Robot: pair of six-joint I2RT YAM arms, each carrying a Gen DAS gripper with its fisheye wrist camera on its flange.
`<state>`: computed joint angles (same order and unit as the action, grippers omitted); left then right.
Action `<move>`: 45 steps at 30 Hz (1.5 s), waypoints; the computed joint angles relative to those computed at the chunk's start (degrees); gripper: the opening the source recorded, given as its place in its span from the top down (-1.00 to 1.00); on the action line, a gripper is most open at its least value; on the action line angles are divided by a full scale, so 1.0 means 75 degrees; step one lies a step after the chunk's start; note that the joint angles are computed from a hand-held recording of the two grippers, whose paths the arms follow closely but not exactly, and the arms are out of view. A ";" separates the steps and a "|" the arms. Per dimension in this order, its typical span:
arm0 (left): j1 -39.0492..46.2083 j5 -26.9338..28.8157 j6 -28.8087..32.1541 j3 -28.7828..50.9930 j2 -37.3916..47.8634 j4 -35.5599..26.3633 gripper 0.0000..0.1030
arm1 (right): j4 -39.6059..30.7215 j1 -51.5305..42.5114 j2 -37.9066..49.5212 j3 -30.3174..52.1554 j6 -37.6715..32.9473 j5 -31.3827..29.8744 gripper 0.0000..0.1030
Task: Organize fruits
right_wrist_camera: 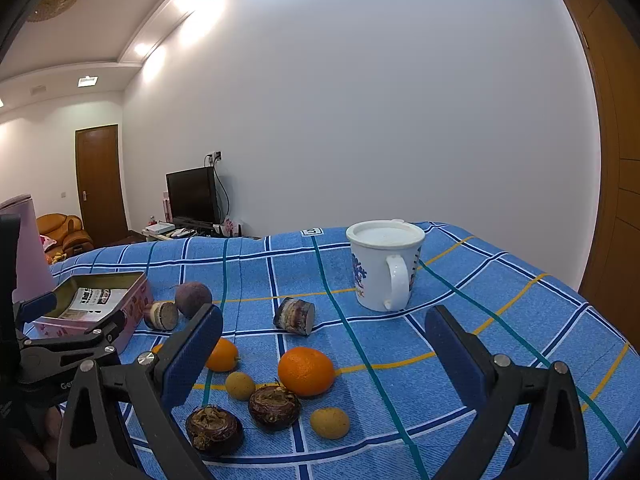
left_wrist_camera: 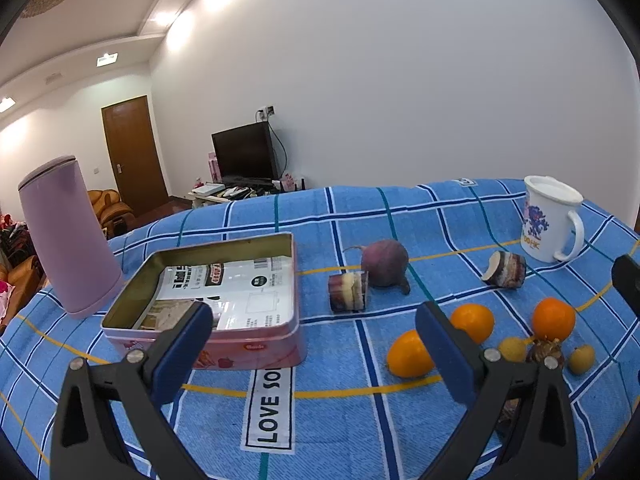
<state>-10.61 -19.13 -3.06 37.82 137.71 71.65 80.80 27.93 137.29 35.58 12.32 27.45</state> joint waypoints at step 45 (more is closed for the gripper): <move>0.0063 0.0114 -0.0151 -0.0018 0.0027 -0.0077 -1.00 | 0.0007 -0.0104 0.0085 0.0030 0.0166 -0.0165 -0.98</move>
